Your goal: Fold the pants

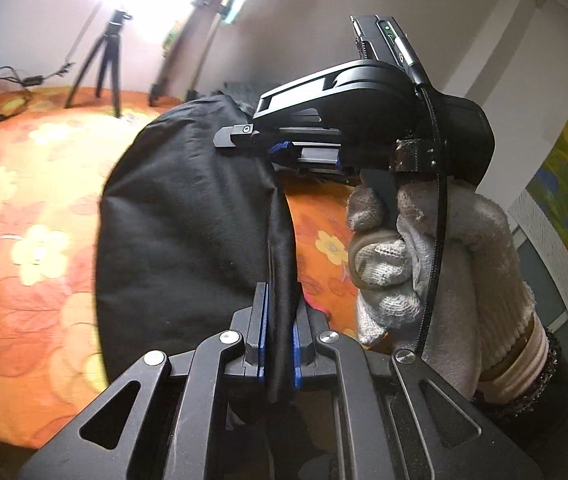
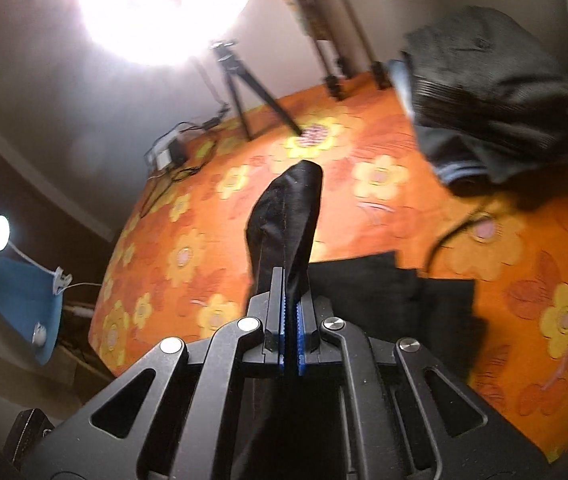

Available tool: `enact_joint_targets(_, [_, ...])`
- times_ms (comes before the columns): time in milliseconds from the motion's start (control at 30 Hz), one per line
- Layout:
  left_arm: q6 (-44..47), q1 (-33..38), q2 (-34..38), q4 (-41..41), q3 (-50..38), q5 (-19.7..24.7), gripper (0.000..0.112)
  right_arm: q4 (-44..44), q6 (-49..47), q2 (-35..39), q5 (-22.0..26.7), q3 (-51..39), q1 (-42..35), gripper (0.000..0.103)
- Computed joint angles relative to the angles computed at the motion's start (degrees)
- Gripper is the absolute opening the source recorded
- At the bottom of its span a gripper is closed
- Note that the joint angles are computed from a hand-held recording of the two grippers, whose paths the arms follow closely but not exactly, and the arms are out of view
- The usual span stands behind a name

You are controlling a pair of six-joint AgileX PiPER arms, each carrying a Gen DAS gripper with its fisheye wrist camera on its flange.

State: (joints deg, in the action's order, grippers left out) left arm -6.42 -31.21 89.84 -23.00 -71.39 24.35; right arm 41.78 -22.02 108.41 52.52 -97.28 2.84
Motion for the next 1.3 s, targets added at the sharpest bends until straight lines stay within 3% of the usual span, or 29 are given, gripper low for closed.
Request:
enact_joint_targets(267, [-2.26,-3.41,8.57,2.18,-7.99,0.97,0.007,0.19,-2.69,2.96,0.75,0.71,-6.0,0.004])
enact_joint_targets(633, [-8.02,-7.04,11.99,5.77,-10.77,2.22,0.008,-3.83,-1.82,7.35,0.55,-0.62,-6.93,0.004])
enact_joint_targets(767, [-6.45,-7.56,12.94,4.47,-12.33,3.64,0.019,-5.71,-1.84,7.38,-0.57,0.15,-6.48,0.004])
enact_joint_targets(900, [-5.29,-8.04,11.36,4.5,-11.3,4.28,0.022,-6.21,-2.59,7.37,-1.12,0.68,-6.73,0.004])
enact_joint_targets(1000, [-4.55,-7.7,8.39,3.64,-8.36,3.99,0.03,-6.94,-3.48,7.32,-1.9,0.99,-6.61,0.004])
enact_joint_targets(1133, [-5.31,-6.3,4.19,3.67,-4.13,3.14,0.031,-7.55,-4.29,6.97,-2.92,1.73,-6.65,0.004])
enact_joint_targets(1300, [-11.72,-3.87,-1.29,11.3,2.01,1.4,0.031,-8.01,-5.28,6.93,-3.21,1.61,-6.88,0.007])
